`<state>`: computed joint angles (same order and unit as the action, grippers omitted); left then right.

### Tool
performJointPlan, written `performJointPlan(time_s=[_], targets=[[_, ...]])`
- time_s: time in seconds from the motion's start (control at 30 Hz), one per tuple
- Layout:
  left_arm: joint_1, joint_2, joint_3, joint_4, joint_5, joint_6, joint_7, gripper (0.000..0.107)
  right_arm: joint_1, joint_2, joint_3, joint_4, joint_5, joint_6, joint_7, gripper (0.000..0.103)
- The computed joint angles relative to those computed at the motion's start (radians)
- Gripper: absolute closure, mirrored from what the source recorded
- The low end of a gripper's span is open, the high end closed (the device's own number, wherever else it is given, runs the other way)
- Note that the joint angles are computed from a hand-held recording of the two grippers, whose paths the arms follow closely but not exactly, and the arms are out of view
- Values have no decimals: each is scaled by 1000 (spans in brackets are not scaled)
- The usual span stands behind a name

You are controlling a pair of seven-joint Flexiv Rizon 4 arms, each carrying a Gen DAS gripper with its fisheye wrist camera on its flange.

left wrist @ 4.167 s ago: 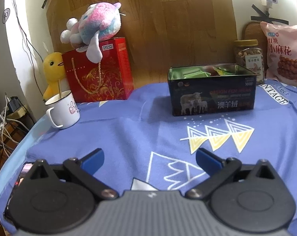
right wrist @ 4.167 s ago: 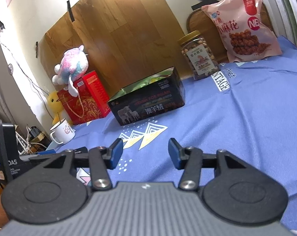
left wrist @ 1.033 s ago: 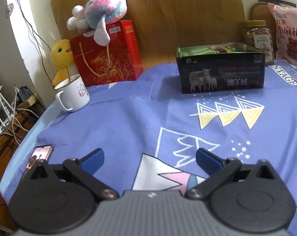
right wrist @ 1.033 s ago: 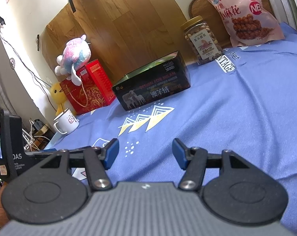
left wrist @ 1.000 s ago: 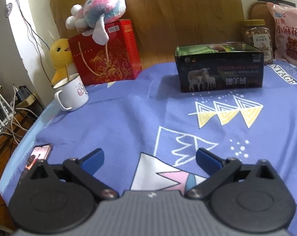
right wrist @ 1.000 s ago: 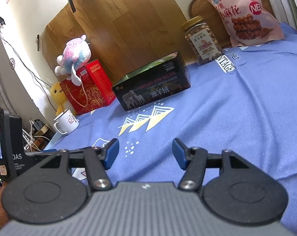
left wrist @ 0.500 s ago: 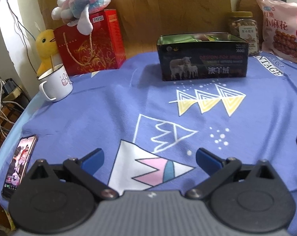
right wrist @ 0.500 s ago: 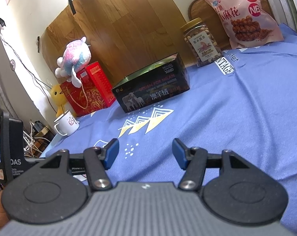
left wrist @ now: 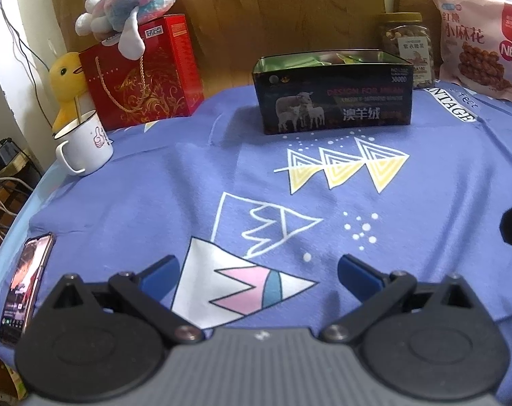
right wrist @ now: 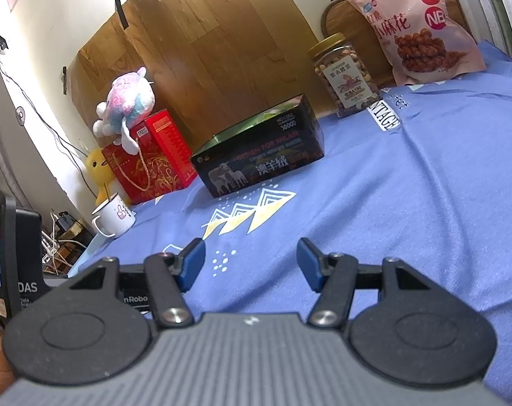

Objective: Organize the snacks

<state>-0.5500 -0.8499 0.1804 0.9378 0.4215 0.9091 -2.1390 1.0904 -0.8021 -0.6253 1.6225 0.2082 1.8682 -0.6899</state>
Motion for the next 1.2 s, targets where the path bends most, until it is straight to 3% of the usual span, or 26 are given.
performJointPlan(time_s=[1.2], targets=[[2,2,-18,9,-33,4,33,4,3,-5,-4,-1,7,0,14,41]])
